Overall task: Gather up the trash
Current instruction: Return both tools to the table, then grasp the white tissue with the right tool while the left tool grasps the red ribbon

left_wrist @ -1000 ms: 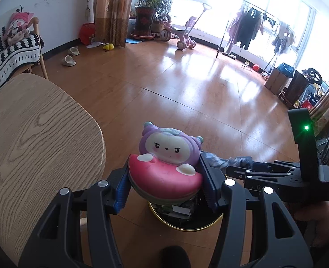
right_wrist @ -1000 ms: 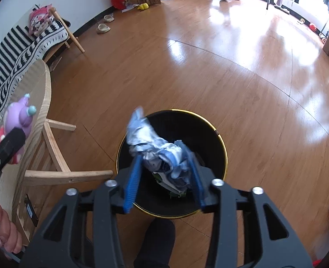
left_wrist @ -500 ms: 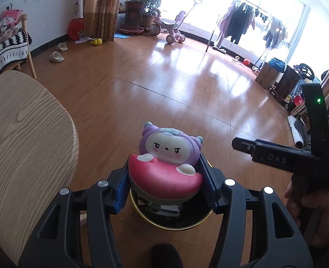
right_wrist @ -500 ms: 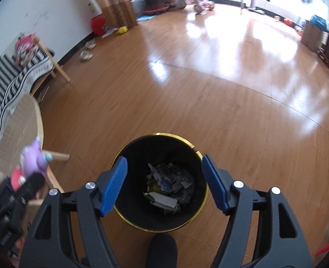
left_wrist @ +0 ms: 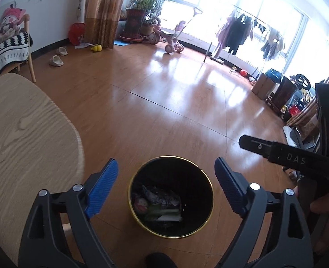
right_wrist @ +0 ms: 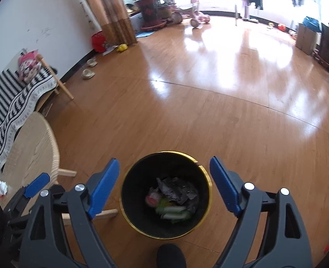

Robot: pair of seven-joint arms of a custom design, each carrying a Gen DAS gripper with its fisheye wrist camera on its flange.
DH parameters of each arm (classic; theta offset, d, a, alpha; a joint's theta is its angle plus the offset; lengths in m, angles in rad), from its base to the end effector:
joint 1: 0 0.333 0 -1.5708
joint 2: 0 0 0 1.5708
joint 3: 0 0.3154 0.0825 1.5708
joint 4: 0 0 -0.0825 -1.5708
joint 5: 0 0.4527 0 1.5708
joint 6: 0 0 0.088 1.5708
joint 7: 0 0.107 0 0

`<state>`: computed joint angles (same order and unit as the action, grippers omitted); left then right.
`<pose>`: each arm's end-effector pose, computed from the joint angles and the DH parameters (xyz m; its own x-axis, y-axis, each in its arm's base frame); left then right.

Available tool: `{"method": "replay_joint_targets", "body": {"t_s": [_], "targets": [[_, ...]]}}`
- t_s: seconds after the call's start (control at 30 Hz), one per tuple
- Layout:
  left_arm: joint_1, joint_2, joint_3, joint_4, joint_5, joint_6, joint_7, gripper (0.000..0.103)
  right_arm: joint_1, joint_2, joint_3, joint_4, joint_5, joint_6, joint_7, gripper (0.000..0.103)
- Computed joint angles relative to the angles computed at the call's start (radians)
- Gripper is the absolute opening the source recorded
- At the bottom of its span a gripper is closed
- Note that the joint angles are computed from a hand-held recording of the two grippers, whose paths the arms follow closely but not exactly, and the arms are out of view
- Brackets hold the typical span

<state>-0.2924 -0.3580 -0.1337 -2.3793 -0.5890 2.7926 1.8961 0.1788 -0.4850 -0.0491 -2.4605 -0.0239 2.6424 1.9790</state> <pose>0.5052 -0.2053 0.5115 -0.3715 -0.8937 0.2517 -0.7136 0.1014 -0.6932 0.5058 0.0652 0.5181 -0.1764 -0.9530 -0.2463 -0.7712 0.2892 -0.5671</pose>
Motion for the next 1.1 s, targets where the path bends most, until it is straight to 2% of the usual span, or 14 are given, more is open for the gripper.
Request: {"method": "replay_joint_targets", "body": {"t_s": [0.17,0.27,0.37,0.57,0.7,0.83,1.0,1.1], "targets": [[0.072,-0.085,0.015,-0.047,0.056,0.006,-0.058,0.091,0.077,0.067,0.023,0.072,0.031,0.018,-0.056,0.082],[0.141,-0.154,0.027,-0.091,0.111,0.008,-0.110,0.091,0.135,0.122,0.035,0.130,0.074,0.026,-0.106,0.083],[0.226,-0.218,0.049,-0.127,0.171,-0.009,-0.158,0.091,0.191,0.195,0.060,0.204,0.112,0.029,-0.165,0.084],[0.434,-0.331,0.099,-0.195,0.301,-0.047,-0.219,0.091,0.277,0.374,0.157,0.394,0.136,0.020,-0.250,0.084],[0.555,-0.383,0.145,-0.236,0.354,-0.071,-0.225,0.092,0.324,0.523,0.223,0.564,0.139,-0.015,-0.293,0.084],[0.686,-0.408,0.184,-0.266,0.403,-0.091,-0.220,0.092,0.387,0.710,0.282,0.783,0.064,-0.075,-0.285,0.084],[0.816,-0.392,0.225,-0.272,0.428,-0.119,-0.230,0.092,0.472,0.922,0.302,1.047,0.001,-0.143,-0.257,0.085],[0.862,-0.371,0.246,-0.271,0.433,-0.124,-0.226,0.092,0.545,1.096,0.281,1.290,-0.045,-0.217,-0.210,0.086]]}}
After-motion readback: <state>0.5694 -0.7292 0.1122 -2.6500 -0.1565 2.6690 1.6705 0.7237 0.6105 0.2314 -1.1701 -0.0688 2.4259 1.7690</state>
